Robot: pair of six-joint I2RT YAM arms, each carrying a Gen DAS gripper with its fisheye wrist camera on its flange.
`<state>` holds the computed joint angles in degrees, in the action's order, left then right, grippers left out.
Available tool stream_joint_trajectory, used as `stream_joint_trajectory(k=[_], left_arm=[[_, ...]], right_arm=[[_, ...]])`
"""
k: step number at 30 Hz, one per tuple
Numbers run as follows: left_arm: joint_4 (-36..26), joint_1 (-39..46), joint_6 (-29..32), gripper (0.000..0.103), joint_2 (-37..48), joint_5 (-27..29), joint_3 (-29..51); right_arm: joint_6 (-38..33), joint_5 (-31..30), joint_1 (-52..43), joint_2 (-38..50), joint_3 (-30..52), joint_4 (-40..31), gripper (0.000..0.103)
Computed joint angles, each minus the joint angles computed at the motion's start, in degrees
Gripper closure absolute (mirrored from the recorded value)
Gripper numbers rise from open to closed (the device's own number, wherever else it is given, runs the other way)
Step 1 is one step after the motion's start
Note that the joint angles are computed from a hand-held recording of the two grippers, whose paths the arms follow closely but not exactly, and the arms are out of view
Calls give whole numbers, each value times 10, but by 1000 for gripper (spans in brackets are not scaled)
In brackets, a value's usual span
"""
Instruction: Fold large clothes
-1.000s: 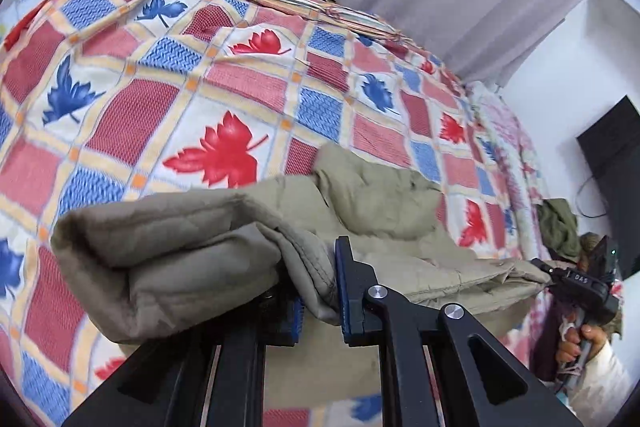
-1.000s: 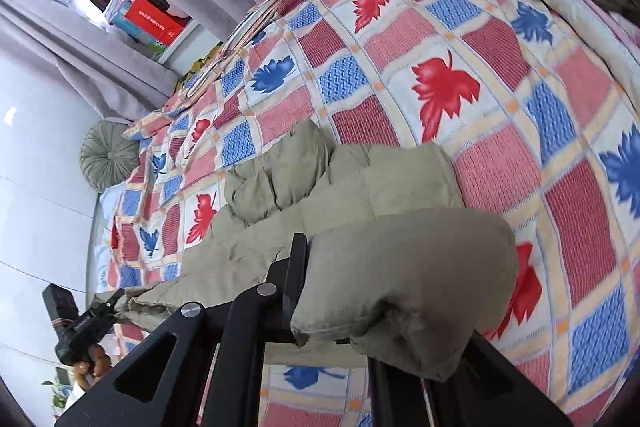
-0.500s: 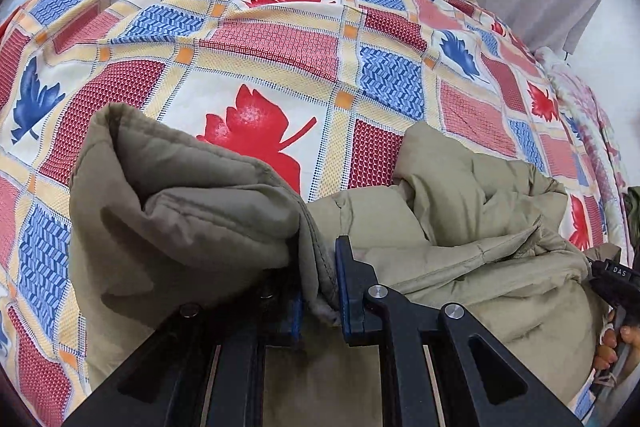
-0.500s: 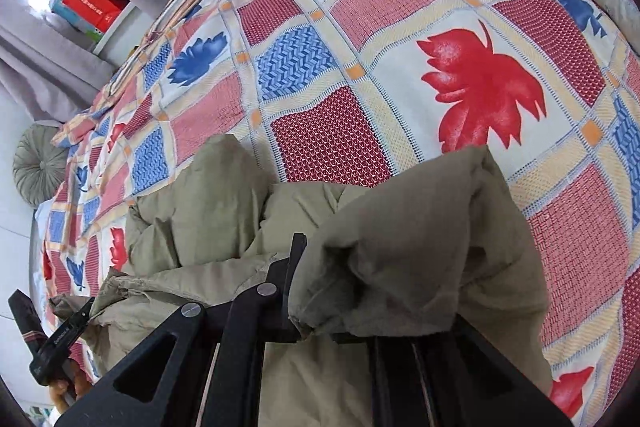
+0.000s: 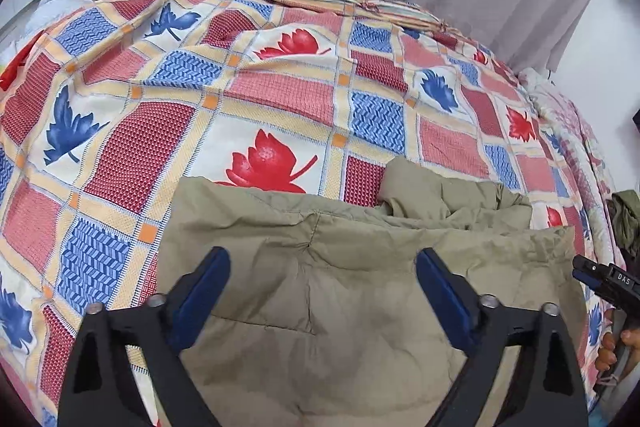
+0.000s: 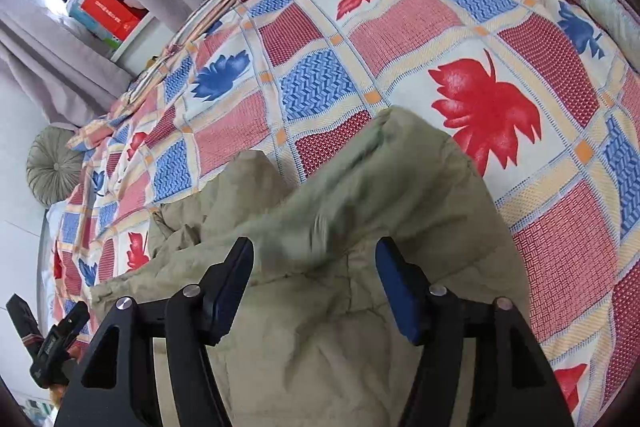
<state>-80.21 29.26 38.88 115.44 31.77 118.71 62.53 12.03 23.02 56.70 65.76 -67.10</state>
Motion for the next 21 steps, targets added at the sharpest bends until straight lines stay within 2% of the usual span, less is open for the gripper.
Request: stream_joint_trajectory(k=[1, 2, 3, 4, 6, 12, 18, 21], left_arm=[[9, -9, 9, 47, -1, -17, -16], [29, -19, 12, 57, -7, -32, -45], [58, -26, 8, 70, -16, -46, -80], [96, -36, -2, 70, -26, -66, -120], [182, -47, -27, 70, -48, -92, -198], [281, -78, -73, 70, -41, -110, -261], [317, -103, -101, 70, -26, -126, -266], [303, -105, -104, 70, -32, -142, -260]], right_arm=[[4, 11, 17, 5, 12, -16, 36], [5, 20, 34, 12, 20, -28, 38], [-3, 23, 48, 24, 25, -37, 59], [-17, 21, 57, 38, 27, -42, 78], [-42, 15, 57, 65, 15, -39, 78], [-93, 40, -17, 85, -64, 19, 82], [-138, 15, -95, 96, -123, 105, 82], [-136, 16, -98, 102, -133, 121, 82]])
